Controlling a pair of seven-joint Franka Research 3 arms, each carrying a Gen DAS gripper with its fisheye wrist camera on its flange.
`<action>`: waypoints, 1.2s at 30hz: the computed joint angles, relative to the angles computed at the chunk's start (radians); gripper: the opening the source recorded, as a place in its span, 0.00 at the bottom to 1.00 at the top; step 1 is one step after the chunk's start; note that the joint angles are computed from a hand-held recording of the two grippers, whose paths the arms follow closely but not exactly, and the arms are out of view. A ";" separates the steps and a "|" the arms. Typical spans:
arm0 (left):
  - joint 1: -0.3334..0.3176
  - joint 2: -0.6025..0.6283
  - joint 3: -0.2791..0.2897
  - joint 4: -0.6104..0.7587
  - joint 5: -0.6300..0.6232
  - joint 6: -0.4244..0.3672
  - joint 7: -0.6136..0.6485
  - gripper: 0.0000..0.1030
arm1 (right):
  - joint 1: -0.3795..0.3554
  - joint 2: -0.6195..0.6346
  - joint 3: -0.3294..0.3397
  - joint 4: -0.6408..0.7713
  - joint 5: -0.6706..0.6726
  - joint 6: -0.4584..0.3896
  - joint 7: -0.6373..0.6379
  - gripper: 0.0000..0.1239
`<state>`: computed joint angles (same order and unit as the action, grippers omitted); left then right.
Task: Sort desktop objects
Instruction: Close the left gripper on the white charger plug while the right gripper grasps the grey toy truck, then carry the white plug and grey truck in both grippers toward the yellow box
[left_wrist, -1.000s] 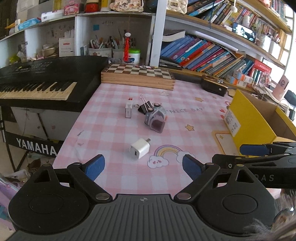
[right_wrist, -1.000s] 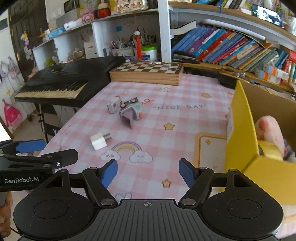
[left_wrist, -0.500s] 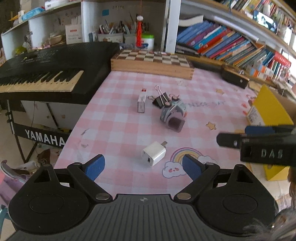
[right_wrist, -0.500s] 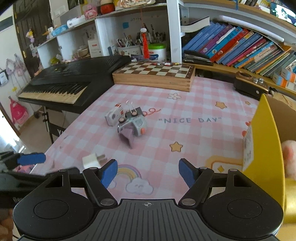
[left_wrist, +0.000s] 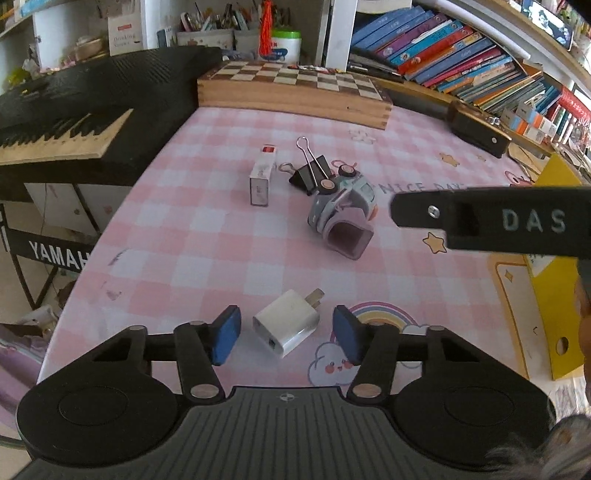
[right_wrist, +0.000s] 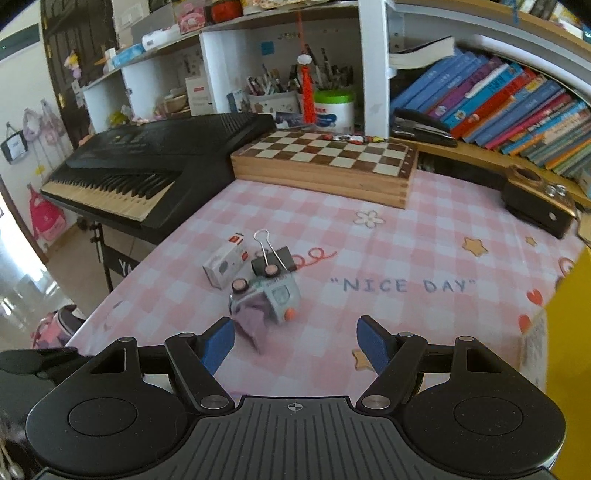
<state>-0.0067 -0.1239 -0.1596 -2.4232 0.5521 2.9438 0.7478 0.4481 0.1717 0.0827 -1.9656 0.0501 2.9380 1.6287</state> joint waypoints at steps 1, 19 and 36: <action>-0.001 0.007 0.001 0.005 -0.004 -0.002 0.003 0.43 | -0.007 0.012 0.010 0.014 0.015 -0.005 -0.023 0.60; 0.052 -0.076 -0.003 -0.047 0.022 -0.004 -0.095 0.34 | -0.011 0.244 0.036 0.292 0.117 -0.168 -0.256 0.60; 0.093 -0.147 -0.024 -0.097 0.051 0.084 -0.103 0.34 | 0.016 0.106 0.014 0.129 0.138 -0.057 -0.219 0.51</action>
